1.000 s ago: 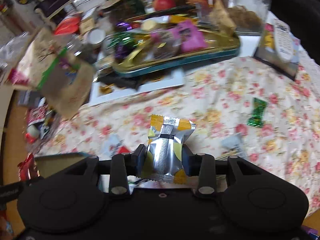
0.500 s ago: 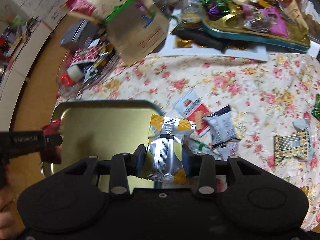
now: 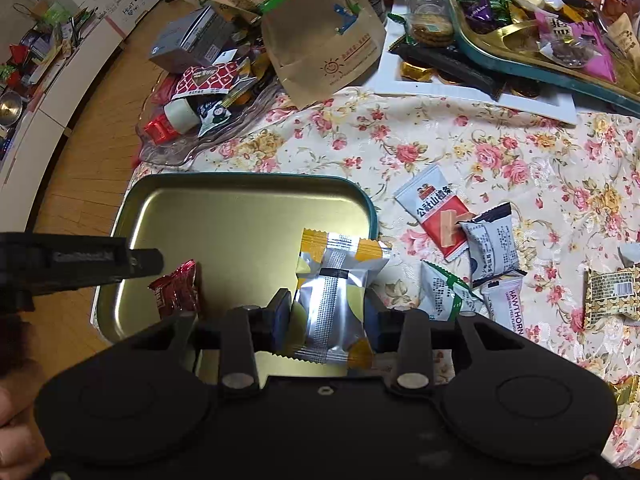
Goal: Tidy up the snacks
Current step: 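Carry both snacks over the gold tray while the left tool releases the red packet into it, then lower the silver-and-yellow candy into the gold tray and open the right tool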
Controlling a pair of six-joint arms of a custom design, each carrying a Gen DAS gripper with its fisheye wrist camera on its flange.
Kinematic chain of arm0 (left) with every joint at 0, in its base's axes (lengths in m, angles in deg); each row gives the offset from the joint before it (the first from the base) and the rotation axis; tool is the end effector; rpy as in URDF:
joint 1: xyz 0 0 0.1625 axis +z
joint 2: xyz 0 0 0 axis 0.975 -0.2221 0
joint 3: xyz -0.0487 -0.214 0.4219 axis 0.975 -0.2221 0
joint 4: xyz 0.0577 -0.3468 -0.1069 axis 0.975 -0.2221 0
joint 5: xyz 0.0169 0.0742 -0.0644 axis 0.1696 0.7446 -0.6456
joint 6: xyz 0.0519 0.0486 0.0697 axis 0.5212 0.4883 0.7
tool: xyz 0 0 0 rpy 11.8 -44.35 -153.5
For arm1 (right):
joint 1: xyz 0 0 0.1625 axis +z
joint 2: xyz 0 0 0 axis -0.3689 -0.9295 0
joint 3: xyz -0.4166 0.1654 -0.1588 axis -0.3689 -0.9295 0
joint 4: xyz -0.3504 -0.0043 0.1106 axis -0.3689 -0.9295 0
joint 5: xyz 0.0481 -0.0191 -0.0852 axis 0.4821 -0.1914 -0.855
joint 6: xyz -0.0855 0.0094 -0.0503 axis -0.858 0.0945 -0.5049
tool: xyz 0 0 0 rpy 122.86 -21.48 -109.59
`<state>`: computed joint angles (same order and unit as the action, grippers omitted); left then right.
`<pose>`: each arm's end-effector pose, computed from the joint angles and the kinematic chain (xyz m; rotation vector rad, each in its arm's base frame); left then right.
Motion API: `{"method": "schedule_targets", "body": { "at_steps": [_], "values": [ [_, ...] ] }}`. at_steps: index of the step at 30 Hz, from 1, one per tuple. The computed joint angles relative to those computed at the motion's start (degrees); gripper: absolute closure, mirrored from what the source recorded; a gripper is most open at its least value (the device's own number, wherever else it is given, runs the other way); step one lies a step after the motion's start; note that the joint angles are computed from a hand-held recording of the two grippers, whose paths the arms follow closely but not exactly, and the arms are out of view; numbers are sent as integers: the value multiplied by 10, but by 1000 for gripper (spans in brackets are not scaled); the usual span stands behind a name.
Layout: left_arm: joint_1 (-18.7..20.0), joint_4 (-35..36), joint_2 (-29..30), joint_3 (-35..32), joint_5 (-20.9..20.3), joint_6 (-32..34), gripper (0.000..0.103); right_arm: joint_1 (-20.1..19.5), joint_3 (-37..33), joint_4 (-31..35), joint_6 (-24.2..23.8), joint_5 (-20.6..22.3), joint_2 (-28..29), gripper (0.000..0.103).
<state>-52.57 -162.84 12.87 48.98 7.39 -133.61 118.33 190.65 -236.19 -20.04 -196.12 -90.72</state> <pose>-0.2790 -0.3307 0.0587 -0.0851 2.3313 -0.3768 0.1216 -0.3130 0.2163 0.1273 -2.6143 0.3675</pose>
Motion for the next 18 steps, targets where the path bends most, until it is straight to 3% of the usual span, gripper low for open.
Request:
{"method": "schedule_targets", "body": {
  "at_steps": [6, 18],
  "values": [
    [2, 22, -1, -5, 5, -22, 55, 14, 1, -11, -13, -2, 15, 62],
    [2, 17, 4, -8, 1, -12, 55, 25, -3, 7, -27, 0, 22, 51]
  ]
}}
